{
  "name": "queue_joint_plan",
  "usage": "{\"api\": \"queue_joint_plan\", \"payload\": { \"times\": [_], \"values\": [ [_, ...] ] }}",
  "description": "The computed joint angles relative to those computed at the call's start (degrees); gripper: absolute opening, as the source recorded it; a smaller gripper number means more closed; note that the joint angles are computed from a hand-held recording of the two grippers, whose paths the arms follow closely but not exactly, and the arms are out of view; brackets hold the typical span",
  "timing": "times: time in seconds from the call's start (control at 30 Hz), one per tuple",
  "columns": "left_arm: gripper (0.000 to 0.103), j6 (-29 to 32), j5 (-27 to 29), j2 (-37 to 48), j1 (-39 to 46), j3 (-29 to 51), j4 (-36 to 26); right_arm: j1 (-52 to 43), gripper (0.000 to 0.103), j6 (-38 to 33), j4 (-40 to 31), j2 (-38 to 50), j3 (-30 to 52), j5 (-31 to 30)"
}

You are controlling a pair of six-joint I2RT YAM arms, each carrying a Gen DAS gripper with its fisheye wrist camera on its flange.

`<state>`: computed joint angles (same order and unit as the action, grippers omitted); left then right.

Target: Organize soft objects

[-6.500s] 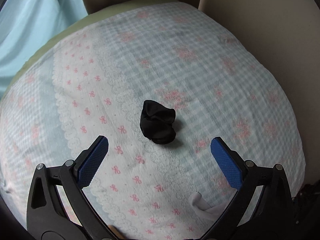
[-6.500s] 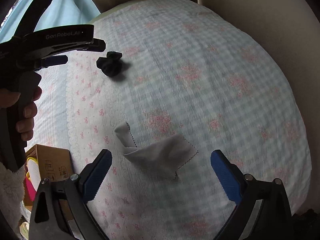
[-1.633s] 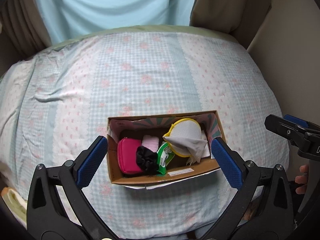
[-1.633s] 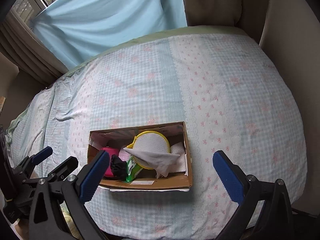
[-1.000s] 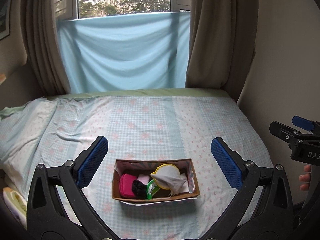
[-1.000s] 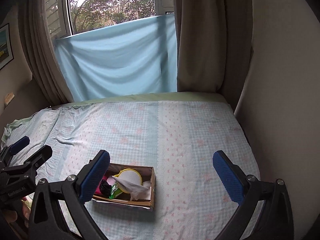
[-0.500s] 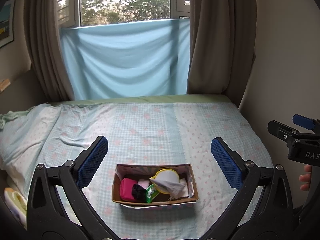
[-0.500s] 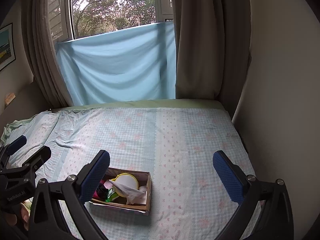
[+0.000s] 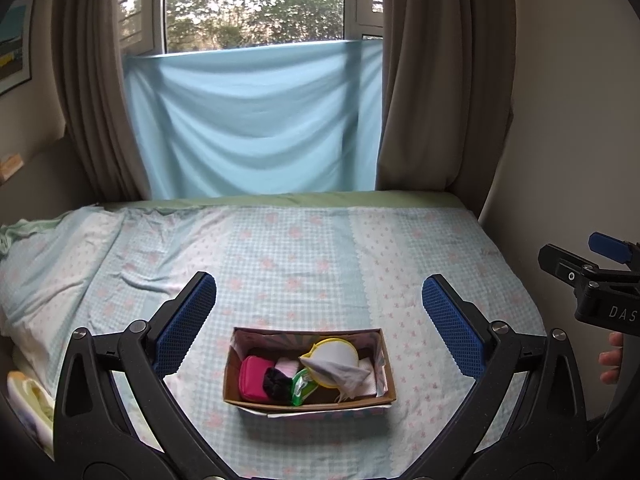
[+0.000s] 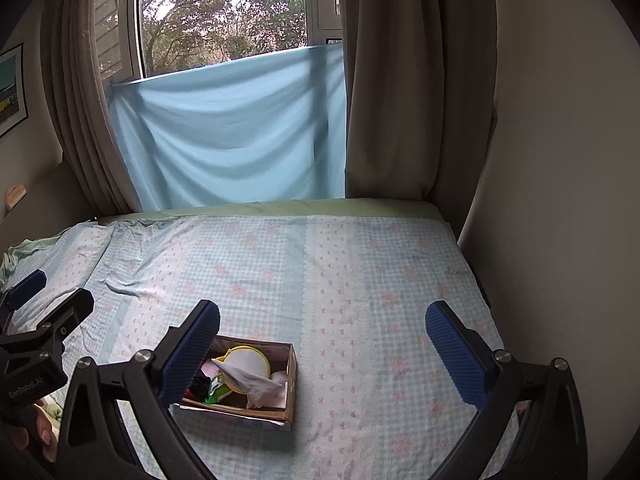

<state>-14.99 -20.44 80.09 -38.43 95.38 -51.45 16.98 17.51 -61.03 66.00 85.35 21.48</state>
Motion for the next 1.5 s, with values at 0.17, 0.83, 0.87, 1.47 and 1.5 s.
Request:
{"api": "queue_joint_plan", "payload": {
  "times": [0.17,0.83,0.87,1.47,1.5],
  "values": [
    [0.103,0.0,0.4,-0.1,0.0,-0.2,0.0,0.3,0.103,0.2,-0.2,-0.1,0.0,0.6],
    [0.103,0.0,1.5,-0.5,-0.3,-0.2,-0.3,2.2,0.103,2.2,-1.4,-0.3,0.5,3.3],
    [0.103,-0.1,1.5,-0.4,-0.3,-0.2,-0.3,2.2,0.103,2.1,-1.4,-0.3,0.4,3.3],
    [0.103,-0.2,0.3,-0.3,-0.2,0.0,0.4,2.7,0.103,2.5,-1.7,-0.1,0.6,3.8],
    [0.103,-0.2,1.1,-0.5,0.1,-0.4,1.0,2.5,0.103,2.3,-1.6,0.0,0.8,3.6]
  ]
}}
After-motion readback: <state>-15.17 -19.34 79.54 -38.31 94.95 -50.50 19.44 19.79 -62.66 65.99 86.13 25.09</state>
